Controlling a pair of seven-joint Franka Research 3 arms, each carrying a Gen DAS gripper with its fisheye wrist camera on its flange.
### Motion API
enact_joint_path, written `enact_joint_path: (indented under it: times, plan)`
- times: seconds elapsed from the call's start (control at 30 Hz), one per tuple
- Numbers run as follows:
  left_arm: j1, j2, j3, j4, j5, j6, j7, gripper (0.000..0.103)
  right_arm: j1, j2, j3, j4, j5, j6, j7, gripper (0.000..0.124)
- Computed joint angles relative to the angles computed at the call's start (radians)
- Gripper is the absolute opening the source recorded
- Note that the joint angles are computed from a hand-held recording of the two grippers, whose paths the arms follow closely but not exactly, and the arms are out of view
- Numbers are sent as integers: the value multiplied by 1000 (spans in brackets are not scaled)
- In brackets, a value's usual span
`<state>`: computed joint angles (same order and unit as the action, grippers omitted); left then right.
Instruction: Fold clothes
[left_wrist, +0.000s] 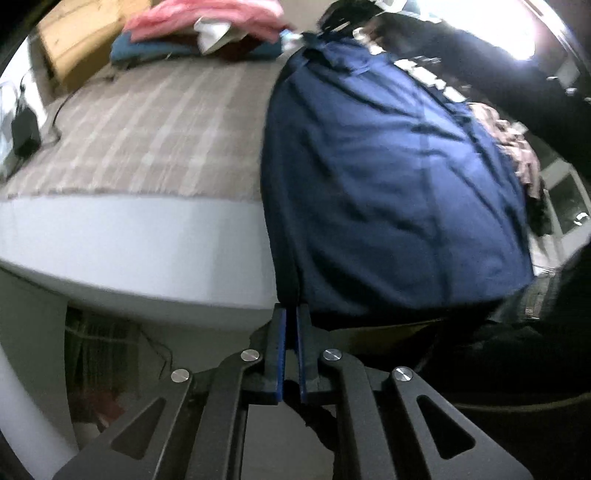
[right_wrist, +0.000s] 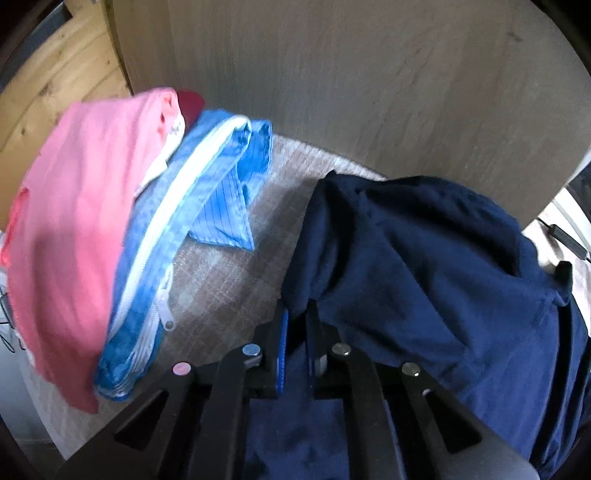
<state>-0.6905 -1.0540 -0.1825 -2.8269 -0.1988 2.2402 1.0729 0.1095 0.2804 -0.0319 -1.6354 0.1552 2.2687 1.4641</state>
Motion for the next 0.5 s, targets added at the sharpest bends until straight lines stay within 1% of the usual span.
enact_joint_path:
  times: [0.1, 0.2, 0.27, 0.33, 0.4, 0.43, 0.47, 0.5]
  plan:
    - [-26, 29, -18, 60, 1, -9, 12, 4, -23, -41, -1, -36, 45, 18, -26, 8]
    - [-59, 94, -35, 119, -14, 13, 36, 4, -49, -84, -7, -75, 95, 34, -55, 8]
    - [-86, 150, -41, 150, -36, 46, 57, 4, -58, -101, -12, -93, 105, 44, -55, 8]
    - [-119, 216, -42, 173, -67, 98, 90, 4, -66, -121, -20, -117, 102, 55, -51, 8]
    - [-172, 298, -34, 194, -127, 174, 139, 4, -74, -157, -32, -170, 75, 76, -42, 8]
    - [-197, 334, -25, 205, -156, 195, 167, 4, -73, -172, -34, -197, 55, 91, -29, 8]
    - [-221, 369, -17, 217, -187, 209, 199, 5, -76, -178, -38, -213, 30, 91, -13, 8]
    - [-224, 404, -27, 238, -193, 195, 214, 8, -83, -173, -46, -209, 10, 66, 1, 12]
